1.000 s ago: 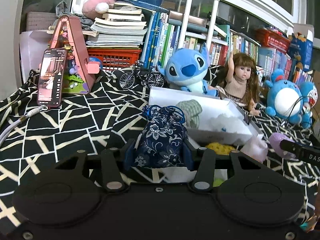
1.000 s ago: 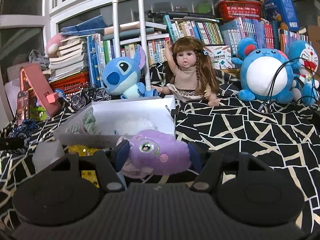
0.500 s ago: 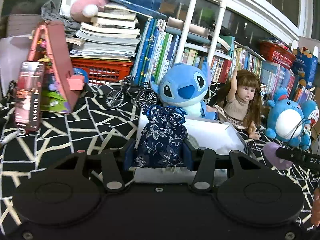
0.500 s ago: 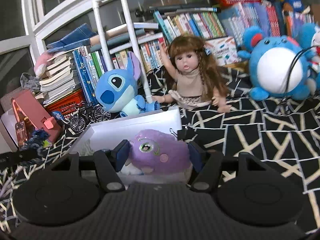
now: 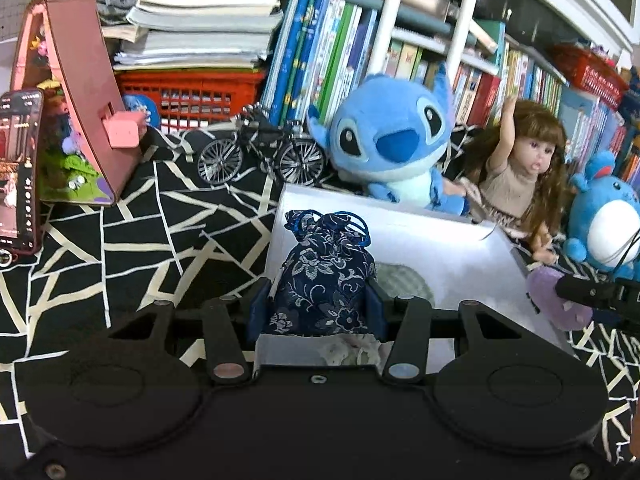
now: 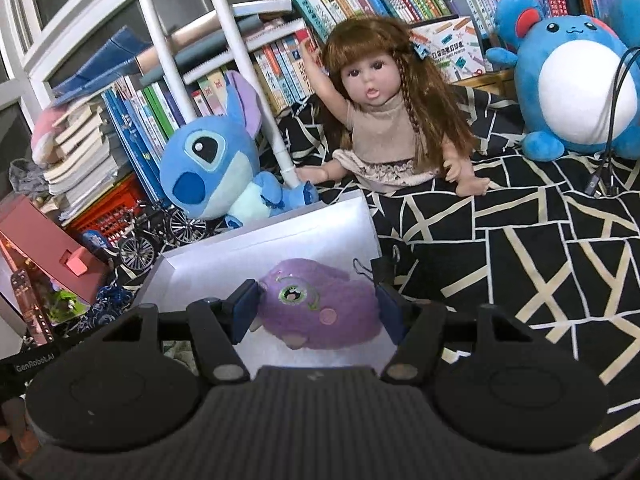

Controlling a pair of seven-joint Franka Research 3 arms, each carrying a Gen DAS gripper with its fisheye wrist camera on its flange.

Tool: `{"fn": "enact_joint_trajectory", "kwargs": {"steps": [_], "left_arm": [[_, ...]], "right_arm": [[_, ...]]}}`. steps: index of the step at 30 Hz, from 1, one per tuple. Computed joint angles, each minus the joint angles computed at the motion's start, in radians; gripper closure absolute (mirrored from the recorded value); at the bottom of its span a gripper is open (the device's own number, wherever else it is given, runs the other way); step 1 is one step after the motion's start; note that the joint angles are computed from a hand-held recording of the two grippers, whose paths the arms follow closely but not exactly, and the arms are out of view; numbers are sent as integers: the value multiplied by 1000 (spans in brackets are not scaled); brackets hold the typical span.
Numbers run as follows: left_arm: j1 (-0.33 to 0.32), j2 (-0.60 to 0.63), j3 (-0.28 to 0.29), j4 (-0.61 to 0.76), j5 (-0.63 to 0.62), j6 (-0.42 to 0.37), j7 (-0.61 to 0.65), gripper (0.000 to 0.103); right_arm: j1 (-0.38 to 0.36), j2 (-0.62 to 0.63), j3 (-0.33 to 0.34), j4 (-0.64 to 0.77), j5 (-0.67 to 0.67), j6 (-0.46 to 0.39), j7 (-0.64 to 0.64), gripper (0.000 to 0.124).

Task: Organize soft objects
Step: 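Lower both held items into the white box and open both tools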

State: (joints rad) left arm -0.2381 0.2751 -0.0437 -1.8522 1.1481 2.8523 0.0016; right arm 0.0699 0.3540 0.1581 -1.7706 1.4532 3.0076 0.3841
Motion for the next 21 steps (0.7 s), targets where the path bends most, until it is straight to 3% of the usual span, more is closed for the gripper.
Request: {"fn": "enact_joint_trajectory", "kwargs": {"steps": [10,16,21], "left_arm": [[-3,50,7,21,-67,70,53,56],[-27,68,27,35,-91,100,70,56],[-43,82,39,45,-113,111,85,56]], "right_arm": [[-3,59,33,26,-143,48,142,58],[-40,59,59,30,-124,-39,150,58],[-30,69,53,39,-105,-53,140,58]]}}
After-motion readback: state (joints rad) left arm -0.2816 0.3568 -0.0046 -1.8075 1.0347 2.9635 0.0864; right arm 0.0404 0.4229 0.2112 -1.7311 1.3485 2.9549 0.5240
